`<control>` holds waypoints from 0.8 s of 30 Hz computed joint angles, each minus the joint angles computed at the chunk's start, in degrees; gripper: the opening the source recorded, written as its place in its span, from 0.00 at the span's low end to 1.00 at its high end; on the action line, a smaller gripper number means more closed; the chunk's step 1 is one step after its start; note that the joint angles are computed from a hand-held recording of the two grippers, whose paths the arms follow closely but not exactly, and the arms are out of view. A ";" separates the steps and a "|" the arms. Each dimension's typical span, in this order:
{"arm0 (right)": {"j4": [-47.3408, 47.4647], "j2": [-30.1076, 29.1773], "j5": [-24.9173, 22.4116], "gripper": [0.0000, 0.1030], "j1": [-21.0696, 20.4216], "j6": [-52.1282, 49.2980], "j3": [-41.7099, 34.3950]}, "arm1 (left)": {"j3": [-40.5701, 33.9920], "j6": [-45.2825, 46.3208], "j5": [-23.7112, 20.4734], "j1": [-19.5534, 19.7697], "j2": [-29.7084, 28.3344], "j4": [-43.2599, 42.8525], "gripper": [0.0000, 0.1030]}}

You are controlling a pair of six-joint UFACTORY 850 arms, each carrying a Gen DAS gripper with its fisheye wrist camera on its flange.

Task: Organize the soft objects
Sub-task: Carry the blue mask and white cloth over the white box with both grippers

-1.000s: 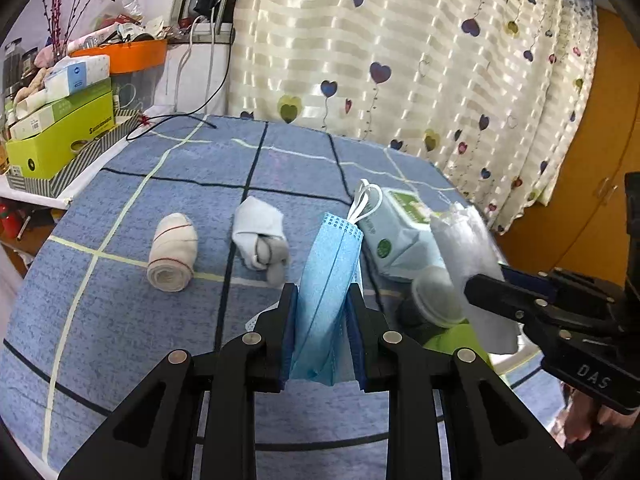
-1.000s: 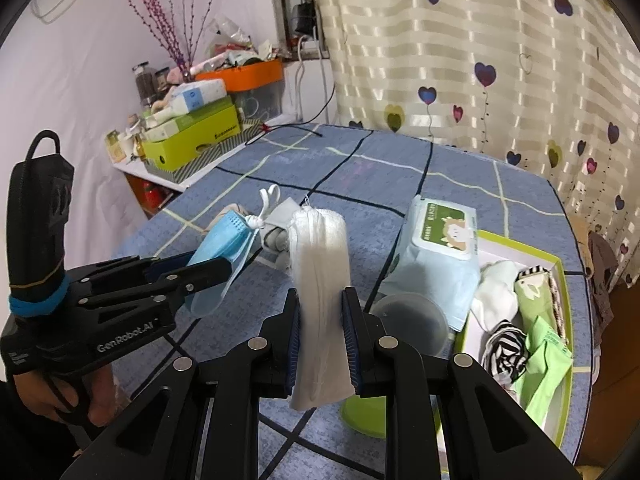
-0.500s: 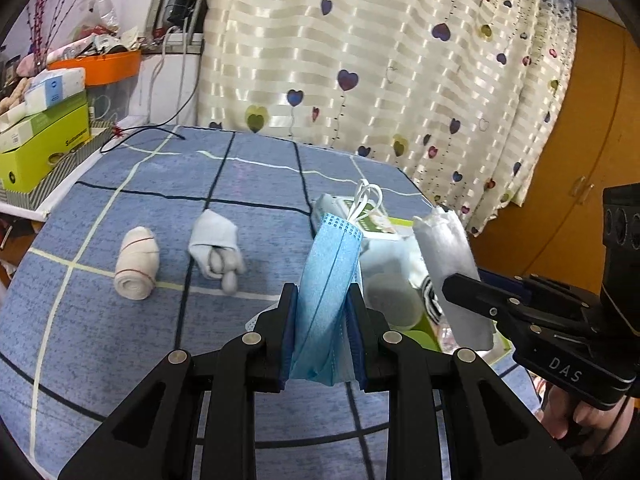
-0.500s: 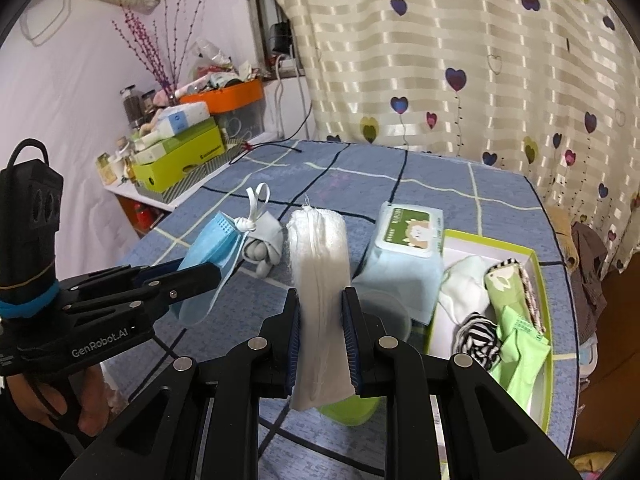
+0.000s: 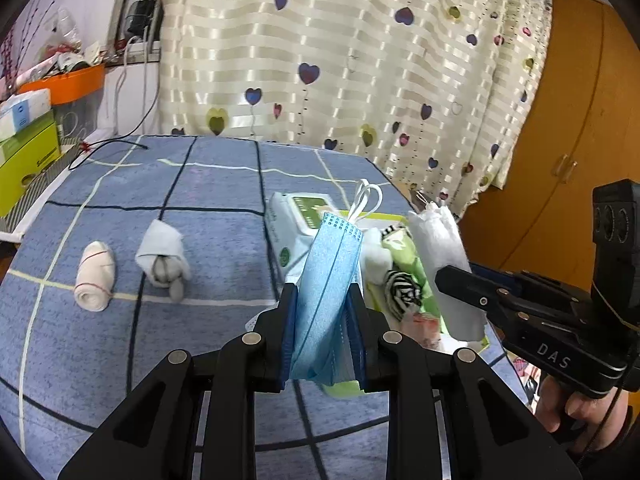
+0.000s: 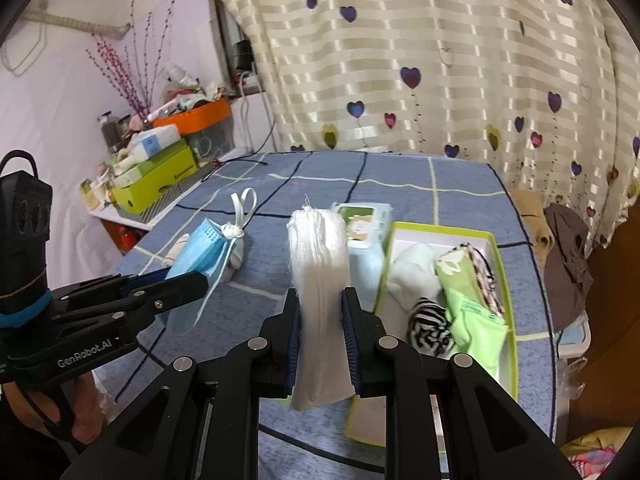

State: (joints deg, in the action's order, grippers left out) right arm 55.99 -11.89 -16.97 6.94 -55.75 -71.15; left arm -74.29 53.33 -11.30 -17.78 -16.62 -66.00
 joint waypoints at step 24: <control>3.83 3.06 2.26 0.18 -7.78 -0.20 5.09 | -5.79 -3.51 -3.03 -4.34 -3.72 4.87 0.24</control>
State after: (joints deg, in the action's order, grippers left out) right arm 59.82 -8.83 -14.72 -0.84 -55.95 -66.06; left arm -80.08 49.82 -14.33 -22.11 -20.33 -61.13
